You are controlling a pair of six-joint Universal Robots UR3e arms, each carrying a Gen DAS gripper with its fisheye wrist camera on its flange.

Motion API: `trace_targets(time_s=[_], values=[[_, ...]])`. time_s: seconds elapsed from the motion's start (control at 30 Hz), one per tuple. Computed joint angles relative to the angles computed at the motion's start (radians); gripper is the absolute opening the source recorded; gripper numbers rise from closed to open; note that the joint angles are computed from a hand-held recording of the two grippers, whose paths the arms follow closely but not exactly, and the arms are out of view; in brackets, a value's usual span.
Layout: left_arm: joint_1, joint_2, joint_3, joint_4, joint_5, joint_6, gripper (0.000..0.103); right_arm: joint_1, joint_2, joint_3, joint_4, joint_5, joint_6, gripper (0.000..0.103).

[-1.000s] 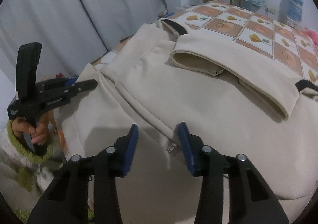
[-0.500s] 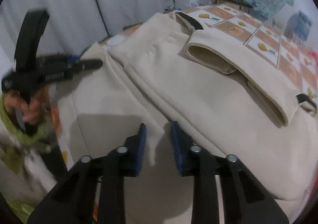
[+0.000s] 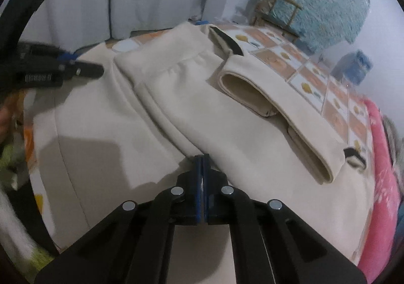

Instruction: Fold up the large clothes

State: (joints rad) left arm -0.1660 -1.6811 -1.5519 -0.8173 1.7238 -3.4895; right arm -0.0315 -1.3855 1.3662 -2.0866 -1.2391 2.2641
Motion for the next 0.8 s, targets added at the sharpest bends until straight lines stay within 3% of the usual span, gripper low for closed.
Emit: trace_targets(time_s=[0.17,0.23,0.3,0.53,0.8], values=[[-0.023,-0.019,0.017,-0.005,0.044,0.003,0.025,-0.131,-0.060,-0.068,0.177,0.128,0.033,0.006],[-0.022,-0.018,0.016,-0.003,0.038,0.001,0.025,-0.210,-0.086,-0.087,0.226,0.166,0.060,0.032],[-0.020,-0.020,0.017,-0.001,0.030,-0.003,0.025,-0.311,-0.115,-0.088,0.232,0.183,0.108,0.041],[-0.019,-0.017,0.011,-0.002,0.029,-0.005,0.025,-0.568,-0.073,-0.163,0.316,0.189,0.189,0.041],[-0.035,-0.033,0.024,-0.009,0.059,-0.034,0.025,-0.541,-0.010,-0.153,0.317,0.151,0.190,0.040]])
